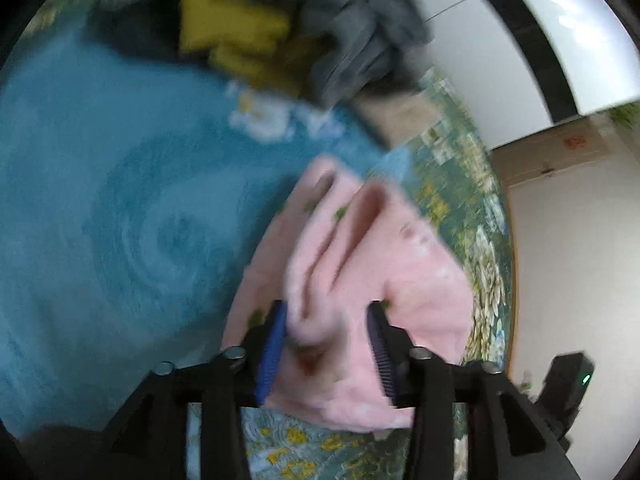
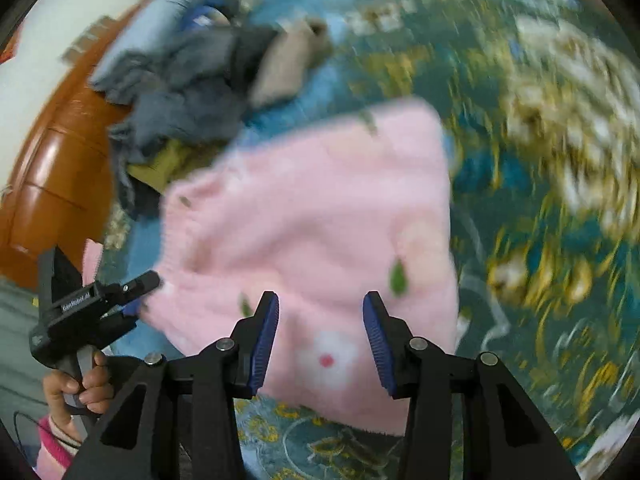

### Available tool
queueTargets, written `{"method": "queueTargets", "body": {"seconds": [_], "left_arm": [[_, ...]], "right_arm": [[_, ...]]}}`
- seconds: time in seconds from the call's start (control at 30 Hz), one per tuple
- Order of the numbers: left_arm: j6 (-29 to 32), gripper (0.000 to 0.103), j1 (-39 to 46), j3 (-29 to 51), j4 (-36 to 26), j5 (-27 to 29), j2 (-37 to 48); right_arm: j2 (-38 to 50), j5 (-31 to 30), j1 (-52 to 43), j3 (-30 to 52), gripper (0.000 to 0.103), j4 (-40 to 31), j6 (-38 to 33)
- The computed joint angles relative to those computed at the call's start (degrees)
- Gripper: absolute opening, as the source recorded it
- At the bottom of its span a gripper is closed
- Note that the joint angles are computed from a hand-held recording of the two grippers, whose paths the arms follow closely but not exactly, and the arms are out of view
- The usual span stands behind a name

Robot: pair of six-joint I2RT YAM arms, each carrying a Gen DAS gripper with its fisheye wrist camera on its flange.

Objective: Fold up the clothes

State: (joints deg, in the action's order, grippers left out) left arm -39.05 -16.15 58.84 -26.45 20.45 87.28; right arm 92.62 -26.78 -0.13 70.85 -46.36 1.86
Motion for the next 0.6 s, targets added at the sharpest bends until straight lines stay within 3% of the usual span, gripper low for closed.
{"method": "queueTargets", "body": {"seconds": [0.13, 0.3, 0.43, 0.6], "left_arm": [[5.3, 0.054, -3.5, 6.8, -0.6, -0.4, 4.1], [7.4, 0.054, -7.4, 16.6, -1.6, -2.9, 16.6], [6.7, 0.053, -6.6, 15.3, -0.4, -1.7, 19.7], [6.2, 0.053, -5.0, 12.0, 1.1, 1.9, 16.4]], "right_arm": [[5.4, 2.1, 0.1, 8.2, 0.046, -0.6, -0.4], [14.1, 4.3, 2.0, 14.6, 0.046, -0.1, 1.5], [18.5, 5.4, 2.8, 15.2, 0.046, 0.5, 1.6], [21.8, 5.4, 2.4, 17.1, 0.046, -0.7, 2.4]]}}
